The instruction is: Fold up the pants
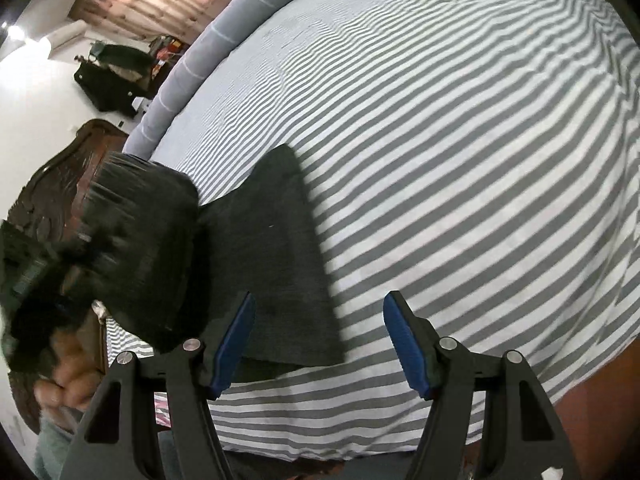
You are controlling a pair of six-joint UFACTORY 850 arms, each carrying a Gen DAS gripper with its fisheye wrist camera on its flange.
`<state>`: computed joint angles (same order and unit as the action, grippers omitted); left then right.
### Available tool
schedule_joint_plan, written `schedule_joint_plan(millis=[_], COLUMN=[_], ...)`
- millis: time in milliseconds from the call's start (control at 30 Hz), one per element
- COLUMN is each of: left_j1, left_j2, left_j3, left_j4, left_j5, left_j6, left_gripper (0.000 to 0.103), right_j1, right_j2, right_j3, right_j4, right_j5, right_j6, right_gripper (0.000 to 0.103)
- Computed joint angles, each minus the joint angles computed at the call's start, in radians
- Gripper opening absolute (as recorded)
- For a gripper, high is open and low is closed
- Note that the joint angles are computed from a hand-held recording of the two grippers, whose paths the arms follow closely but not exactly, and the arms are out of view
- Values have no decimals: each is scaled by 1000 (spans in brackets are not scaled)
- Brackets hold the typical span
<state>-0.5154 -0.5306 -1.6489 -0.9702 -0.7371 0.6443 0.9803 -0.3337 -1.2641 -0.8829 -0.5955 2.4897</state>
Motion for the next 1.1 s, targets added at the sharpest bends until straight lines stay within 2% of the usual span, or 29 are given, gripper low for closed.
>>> schedule_joint_plan(millis=[200,333,400,467,500,533,733,800,867,933,1100], left_j1=[-54,-80,-87,-76,-75,-74,-23,0,22,48,68], left_j2=[-8,-9,-9,3,11,26,113,125,127,129,142], left_j3=[32,31,30,45,51,64,165,193,212,233,279], left_j4=[107,191,191,112,91,77,55,117,191,249,399], left_j5=[58,44,31,-1,-5,1,64,100,128,151,243], left_j6=[-40,-75,-70,3,23,41,125,88,11,-62,-159], left_gripper=[21,26,38,44,52,56,64,64,64,64,64], right_j1=[-3,-8,-5,-5,-3,-1,8,2,-9,-23,-61], right_j2=[38,43,48,51,54,56,56,44,19,-10,-79], right_j3=[76,91,96,97,99,98,65,38,-1,-43,-105], right_j4=[-51,-67,-72,-69,-68,-68,-79,-97,-108,-103,-96], right_j5=[32,44,43,37,33,27,-21,-3,30,64,159], right_j6=[94,115,124,119,118,116,76,37,-20,-68,-55], right_gripper=[64,64,64,64,64,64,64,60,48,42,38])
